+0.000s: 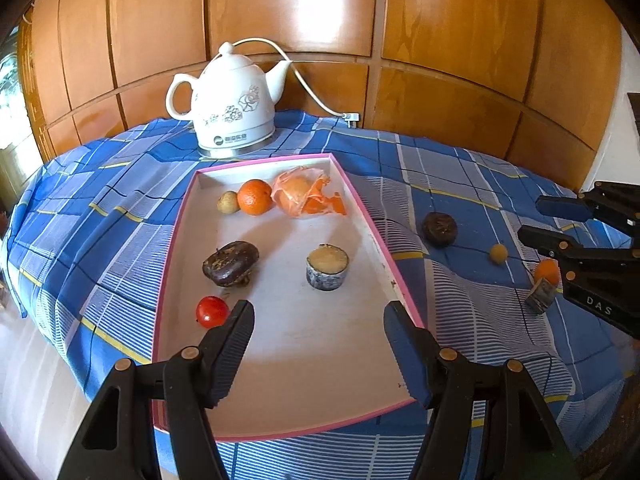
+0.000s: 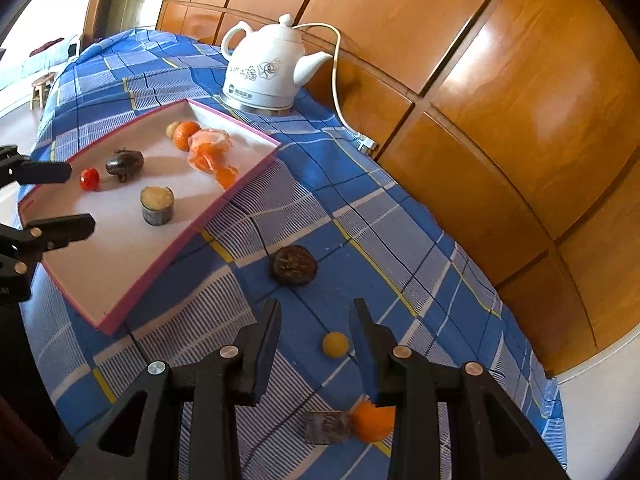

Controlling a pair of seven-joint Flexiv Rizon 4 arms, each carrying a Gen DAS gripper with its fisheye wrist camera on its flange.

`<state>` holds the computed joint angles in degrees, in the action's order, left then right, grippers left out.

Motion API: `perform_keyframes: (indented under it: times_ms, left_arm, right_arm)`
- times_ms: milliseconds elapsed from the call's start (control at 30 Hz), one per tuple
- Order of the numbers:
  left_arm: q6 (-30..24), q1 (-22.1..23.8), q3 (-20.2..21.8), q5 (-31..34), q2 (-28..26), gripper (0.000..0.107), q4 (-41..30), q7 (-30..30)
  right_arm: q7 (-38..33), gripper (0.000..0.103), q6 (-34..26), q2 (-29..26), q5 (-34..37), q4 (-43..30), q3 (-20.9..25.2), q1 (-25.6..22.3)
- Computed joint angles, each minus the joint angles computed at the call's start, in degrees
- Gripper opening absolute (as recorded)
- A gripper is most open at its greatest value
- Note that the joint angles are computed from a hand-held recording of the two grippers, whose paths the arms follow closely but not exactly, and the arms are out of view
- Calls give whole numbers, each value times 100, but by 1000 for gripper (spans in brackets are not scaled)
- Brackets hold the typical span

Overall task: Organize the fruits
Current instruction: 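Reach the left gripper toward the small yellow ball on the cloth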

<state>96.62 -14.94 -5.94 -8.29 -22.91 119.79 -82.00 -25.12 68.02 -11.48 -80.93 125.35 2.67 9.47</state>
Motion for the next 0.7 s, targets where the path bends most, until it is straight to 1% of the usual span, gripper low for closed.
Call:
perform_keyframes:
  times_ms: [133,200,233,333,400,500,533,567,600,633,700]
  left_arm:
    - [-57,-59,12,48,0,68,-60,56]
    - [-78,-92,25,76,0,68,-97,92]
    - [-97,-111,29,85,-3,68,-127,110]
    - [-139,-112,-27,86,-20,68,-228,165]
    - [-183,-84,-104,82,-38,68,-301,228]
    - [-301,59,-383,10,-86,68,-438,366]
    - [-354,117,-491,-26,-109,68,-486,426]
    - [-403,109,-523,-48,-135,68,-547,464]
    - [-441,86,-533,-61,-161,67,-605,498]
    - [-476,77,-575,-77,-204,67,-676,546]
    - [-583,39,-595,-113,-259,64,-786,616]
  right_arm:
    - [-215,36,-83,69,61,76,-18,-62]
    - [-429,36,-99,100,164,119,-37,-129]
    - [-578,36,-112,121,266,151,-64,-190]
    - [-721,36,-218,151,604,195,-136,-336]
    - [-604,36,-166,163,781,241,-234,-502]
    - [-190,36,75,169,1162,346,-357,-776]
    - [-202,36,229,144,1533,374,-354,-863]
    - [-391,36,195,105,2109,350,-243,-948]
    - [-427,36,145,107,2312,343,-315,-873]
    - [-286,36,165,137,2239,362,-386,-865]
    - [-232,36,288,170,2258,399,-422,-878]
